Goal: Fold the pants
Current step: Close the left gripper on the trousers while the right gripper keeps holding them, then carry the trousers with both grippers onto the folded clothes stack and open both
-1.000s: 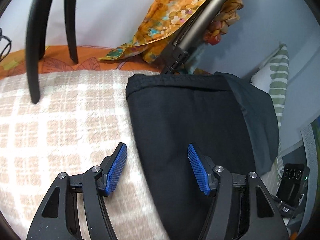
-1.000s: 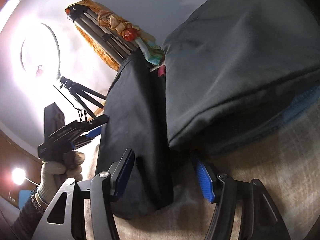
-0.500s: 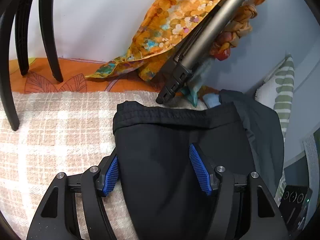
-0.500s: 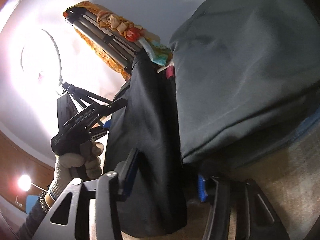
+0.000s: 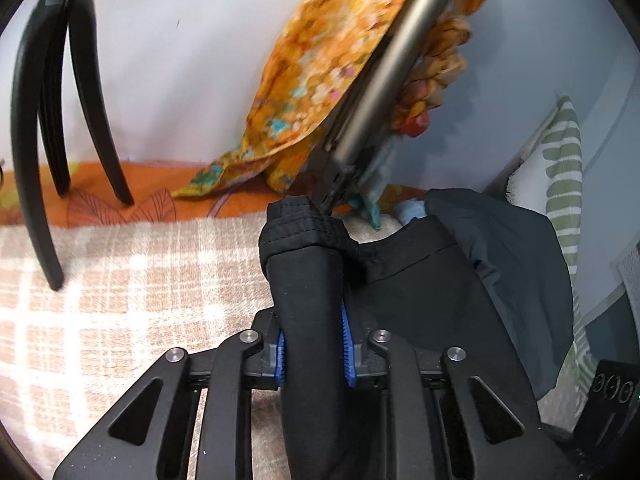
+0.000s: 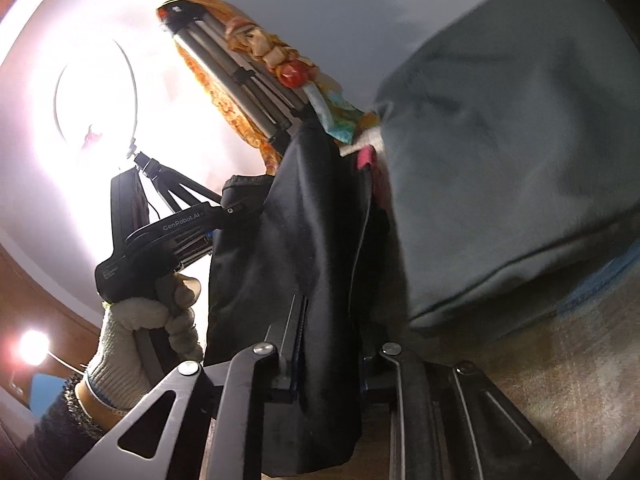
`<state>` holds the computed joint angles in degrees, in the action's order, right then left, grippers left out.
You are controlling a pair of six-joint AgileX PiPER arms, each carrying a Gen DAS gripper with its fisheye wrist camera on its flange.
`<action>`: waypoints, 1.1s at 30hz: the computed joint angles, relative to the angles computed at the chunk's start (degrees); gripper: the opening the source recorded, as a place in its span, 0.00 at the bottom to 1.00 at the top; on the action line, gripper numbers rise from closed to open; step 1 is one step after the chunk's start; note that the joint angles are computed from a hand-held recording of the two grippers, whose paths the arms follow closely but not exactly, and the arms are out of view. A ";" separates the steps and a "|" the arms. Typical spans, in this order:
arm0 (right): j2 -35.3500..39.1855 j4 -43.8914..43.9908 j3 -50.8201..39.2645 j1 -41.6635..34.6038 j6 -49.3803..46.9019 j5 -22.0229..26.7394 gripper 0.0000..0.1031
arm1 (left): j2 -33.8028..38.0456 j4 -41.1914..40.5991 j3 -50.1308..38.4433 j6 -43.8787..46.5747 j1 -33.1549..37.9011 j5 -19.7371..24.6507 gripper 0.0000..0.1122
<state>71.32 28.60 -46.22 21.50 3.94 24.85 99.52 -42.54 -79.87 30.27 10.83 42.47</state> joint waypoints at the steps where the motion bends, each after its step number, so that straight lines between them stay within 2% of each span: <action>1: 0.99 -3.90 -1.39 1.35 3.36 -0.42 0.17 | -0.34 0.28 0.07 0.00 -0.11 -0.17 0.15; 5: -0.56 -12.92 -2.40 5.22 11.04 0.80 0.15 | -2.49 1.41 1.25 0.55 -0.09 -0.67 0.14; 8: -0.95 -21.33 -3.71 8.69 17.51 1.94 0.15 | -3.66 0.60 1.66 0.96 1.19 0.59 0.14; 17: -4.40 -33.31 -8.63 12.30 23.63 7.61 0.14 | -6.64 -0.59 -2.00 -0.14 0.17 3.25 0.14; 24: -9.90 -31.18 -10.95 6.05 15.42 12.52 0.14 | -4.76 3.77 -9.52 -6.01 -7.89 1.81 0.14; 28: -12.46 -26.55 -11.78 -1.52 6.52 14.91 0.14 | -0.82 9.28 -16.98 -12.37 -14.20 1.19 0.14; 33: -13.61 -16.79 -13.05 -14.77 -8.67 17.26 0.14 | 3.67 15.59 -25.75 -18.63 -20.69 0.09 0.14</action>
